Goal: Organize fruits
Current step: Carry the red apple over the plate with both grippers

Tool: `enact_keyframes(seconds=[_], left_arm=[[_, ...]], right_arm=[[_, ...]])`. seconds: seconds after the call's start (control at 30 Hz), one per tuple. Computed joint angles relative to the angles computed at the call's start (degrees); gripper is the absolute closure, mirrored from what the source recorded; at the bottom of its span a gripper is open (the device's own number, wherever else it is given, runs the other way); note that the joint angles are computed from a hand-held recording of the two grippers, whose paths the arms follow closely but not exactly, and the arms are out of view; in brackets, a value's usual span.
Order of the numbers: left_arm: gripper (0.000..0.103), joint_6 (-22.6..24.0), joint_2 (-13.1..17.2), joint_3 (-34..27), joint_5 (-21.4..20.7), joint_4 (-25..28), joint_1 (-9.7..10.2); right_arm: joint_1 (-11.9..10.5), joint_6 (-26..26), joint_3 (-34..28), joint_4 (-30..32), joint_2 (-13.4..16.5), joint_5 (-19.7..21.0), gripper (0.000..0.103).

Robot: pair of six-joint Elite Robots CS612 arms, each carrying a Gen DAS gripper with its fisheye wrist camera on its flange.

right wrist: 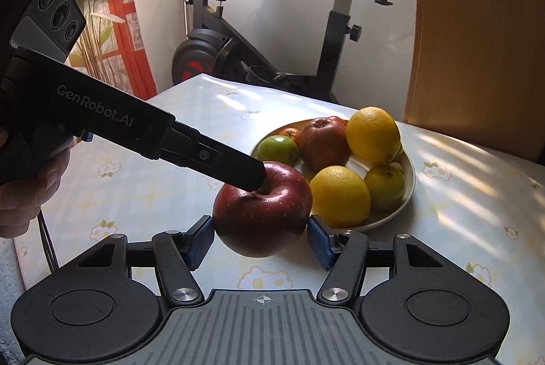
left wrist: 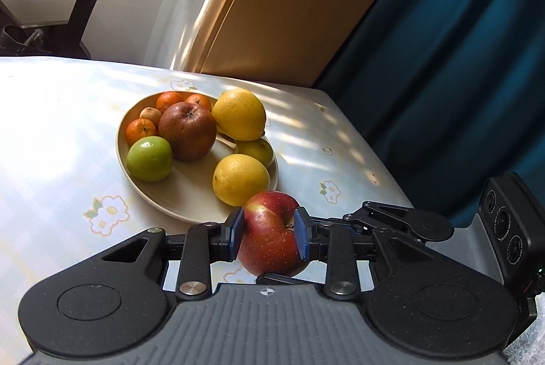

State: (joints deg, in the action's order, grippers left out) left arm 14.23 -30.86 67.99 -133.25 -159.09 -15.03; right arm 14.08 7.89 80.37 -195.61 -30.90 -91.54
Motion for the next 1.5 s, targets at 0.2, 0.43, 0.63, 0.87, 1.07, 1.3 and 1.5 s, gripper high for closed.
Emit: enact_keyframes(seconds=[0.2, 0.43, 0.63, 0.87, 1.07, 1.3, 1.5], left_arm=[[0.07, -3.0, 3.1, -6.7, 0.9, 2.1, 0.55], [0.07, -4.2, 4.6, -9.6, 3.0, 4.0, 0.33], [0.072, -3.7, 6.0, -12.4, 3.4, 7.0, 0.38], [0.072, -3.2, 6.3, -13.0, 2.7, 8.2, 0.61], [0.074, -2.3, 6.0, -12.5, 4.8, 8.2, 0.32], [0.075, -2.9, 6.1, -12.6, 5.7, 8.7, 0.39], [0.075, -3.1, 5.8, -12.1, 6.1, 7.3, 0.4]], right_arm=[[-0.8, -5.4, -6.4, 5.0, 2.1, 1.5, 0.047], [-1.2, -7.1, -11.1, 8.7, 4.4, 1.9, 0.047], [-1.3, -8.1, -12.2, 10.1, 5.2, 1.1, 0.047], [-1.0, -11.5, -12.7, 12.9, 4.9, 0.0, 0.046], [-0.6, -13.1, -12.6, 14.5, 4.5, -1.6, 0.047], [-0.4, -14.7, -11.7, 14.1, 3.8, -3.3, 0.046], [-0.5, -14.0, -11.9, 14.3, 3.9, -3.1, 0.045]])
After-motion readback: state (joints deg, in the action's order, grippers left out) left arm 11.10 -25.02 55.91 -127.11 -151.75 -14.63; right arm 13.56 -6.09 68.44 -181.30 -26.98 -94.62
